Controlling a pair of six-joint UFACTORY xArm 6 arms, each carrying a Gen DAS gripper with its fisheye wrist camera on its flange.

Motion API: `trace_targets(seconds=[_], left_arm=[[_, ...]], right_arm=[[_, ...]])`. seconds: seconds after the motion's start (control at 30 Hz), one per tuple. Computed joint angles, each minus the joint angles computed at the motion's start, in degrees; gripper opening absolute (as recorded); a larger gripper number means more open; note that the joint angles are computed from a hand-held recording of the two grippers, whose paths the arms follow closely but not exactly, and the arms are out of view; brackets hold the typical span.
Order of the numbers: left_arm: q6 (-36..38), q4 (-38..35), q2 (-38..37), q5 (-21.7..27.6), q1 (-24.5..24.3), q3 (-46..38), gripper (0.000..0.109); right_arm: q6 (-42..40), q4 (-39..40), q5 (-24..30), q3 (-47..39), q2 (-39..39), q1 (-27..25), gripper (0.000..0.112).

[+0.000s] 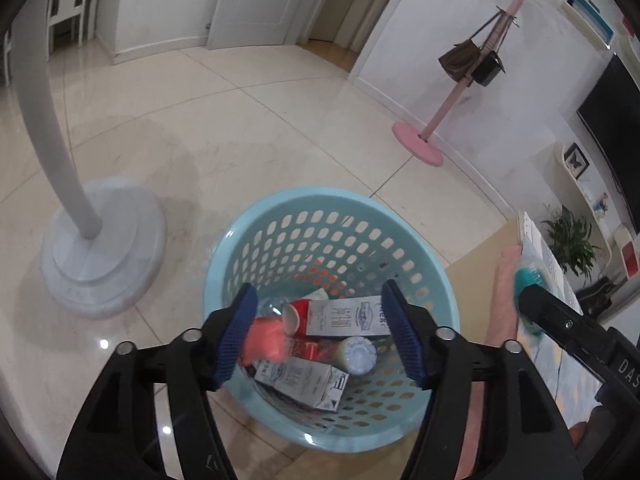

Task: Collect trash
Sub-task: 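Carry both packets to the blue basket and open both tools, then move the left tool to the orange snack bag while the right approaches the orange cup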

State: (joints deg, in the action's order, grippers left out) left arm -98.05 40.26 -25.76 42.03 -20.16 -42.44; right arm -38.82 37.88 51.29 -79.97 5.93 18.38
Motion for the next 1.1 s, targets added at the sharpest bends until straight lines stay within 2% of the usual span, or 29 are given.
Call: trace_targets(seconds=[0.3,0.57,0.73,0.9,1.03,1.1], left_arm=[[-0.66,0.57,-0.51,-0.25,-0.54,-0.30,0.068],[-0.66,3.03,1.44,2.23,-4.06,-5.63,0.068],[0.58,5.54,3.85,5.01,-8.75,-12.14,0.068],[3.34,7.69,9.62,7.53,-16.25,-21.59,0.068],[7.68,8.05,18.49,8.87,-22.67,-32.22,0.068],[10.32,7.47,22.97,8.60,-24.92,-37.35,0.070]], right_arm=[[-0.59,0.95,1.94,-0.05,-0.10,-1.76,0.059],[-1.45,2.91,5.18,-0.18,-2.52,-5.87,0.059],[-4.01,5.63,8.53,-0.57,-6.23,-11.49,0.059],[-8.61,8.19,11.73,-0.07,-10.32,-19.85,0.059],[-12.25,9.51,13.13,-0.76,-11.90,-27.76,0.059],[-14.52,10.06,12.05,-0.47,-12.79,-31.86,0.059]])
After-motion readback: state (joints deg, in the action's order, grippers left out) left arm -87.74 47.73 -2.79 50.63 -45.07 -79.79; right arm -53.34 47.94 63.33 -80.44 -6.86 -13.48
